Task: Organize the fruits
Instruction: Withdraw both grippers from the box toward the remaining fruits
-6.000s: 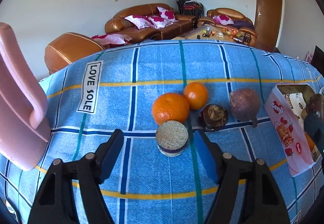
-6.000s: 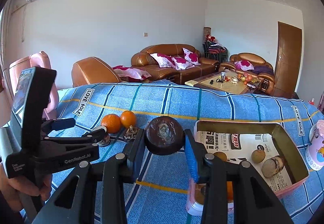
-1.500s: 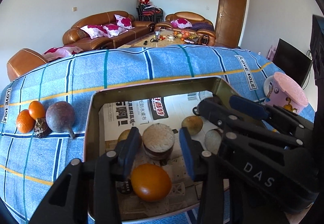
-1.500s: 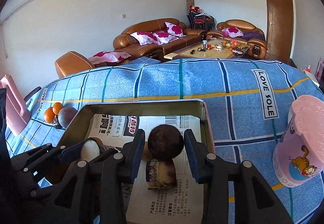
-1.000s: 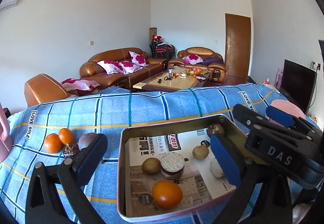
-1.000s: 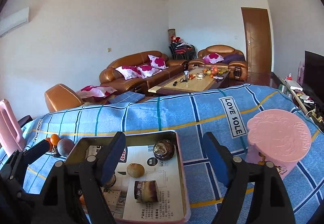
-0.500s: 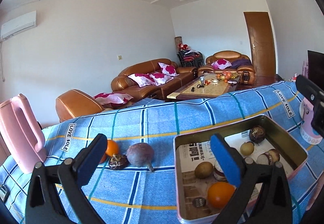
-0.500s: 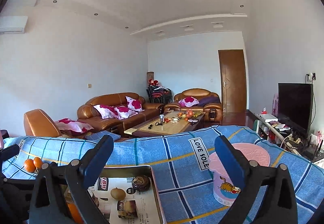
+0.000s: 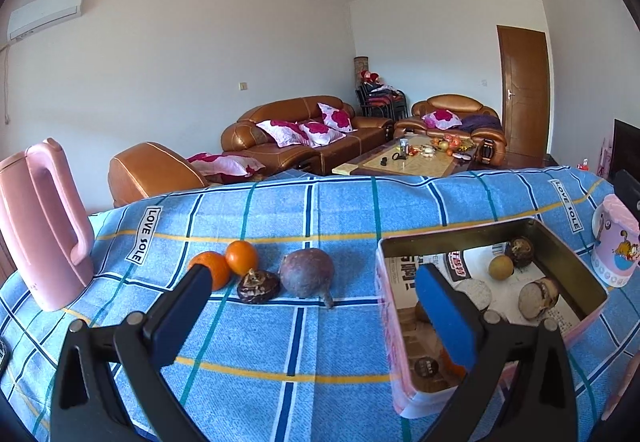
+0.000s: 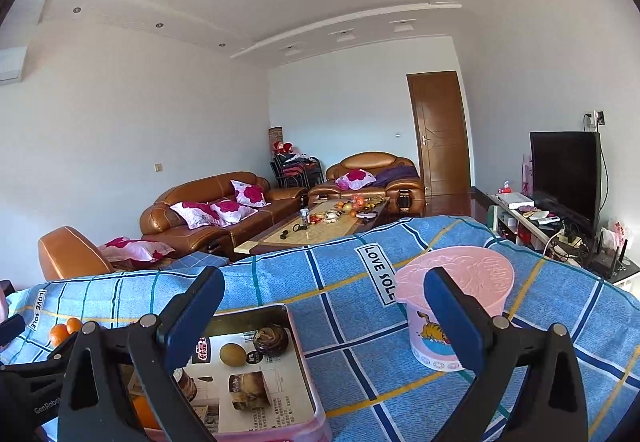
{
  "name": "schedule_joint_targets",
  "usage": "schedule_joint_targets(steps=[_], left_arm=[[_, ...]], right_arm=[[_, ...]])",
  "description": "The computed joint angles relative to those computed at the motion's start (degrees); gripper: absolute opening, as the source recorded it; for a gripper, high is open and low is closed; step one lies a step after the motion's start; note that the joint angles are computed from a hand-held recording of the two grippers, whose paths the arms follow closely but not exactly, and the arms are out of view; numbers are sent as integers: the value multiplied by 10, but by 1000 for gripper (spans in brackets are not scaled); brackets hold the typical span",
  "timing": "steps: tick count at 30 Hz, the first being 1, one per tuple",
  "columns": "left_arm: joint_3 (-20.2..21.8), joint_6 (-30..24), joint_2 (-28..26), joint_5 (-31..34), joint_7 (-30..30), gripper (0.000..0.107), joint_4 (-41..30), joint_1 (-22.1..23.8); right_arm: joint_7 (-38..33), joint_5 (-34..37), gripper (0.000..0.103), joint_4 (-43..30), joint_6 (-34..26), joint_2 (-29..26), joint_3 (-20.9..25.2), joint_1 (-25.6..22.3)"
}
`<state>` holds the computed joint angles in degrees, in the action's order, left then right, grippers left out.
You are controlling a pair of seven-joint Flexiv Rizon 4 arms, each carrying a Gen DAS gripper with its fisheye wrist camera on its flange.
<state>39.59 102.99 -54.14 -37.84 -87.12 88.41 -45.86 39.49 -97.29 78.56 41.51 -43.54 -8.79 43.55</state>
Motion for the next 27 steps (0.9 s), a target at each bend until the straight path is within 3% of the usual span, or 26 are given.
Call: schedule_joint_targets(steps=[6,16,22,27], left_arm=[[-42,24,24,3,20,103,22,28],[-72,36,49,-19,71,103,55,56],[-42,17,40,-40,91,103,59,58],[49,-35,-3,-43,70,103,41,36]], right_arm=[[-31,31,101,-16,-8,-11,3,14],[-75,66,101,-78,34,-52,-16,40],[-113,102,101,-133,64,-87,-34,56],[-170,152,101,-201,92,-130,-54,69]])
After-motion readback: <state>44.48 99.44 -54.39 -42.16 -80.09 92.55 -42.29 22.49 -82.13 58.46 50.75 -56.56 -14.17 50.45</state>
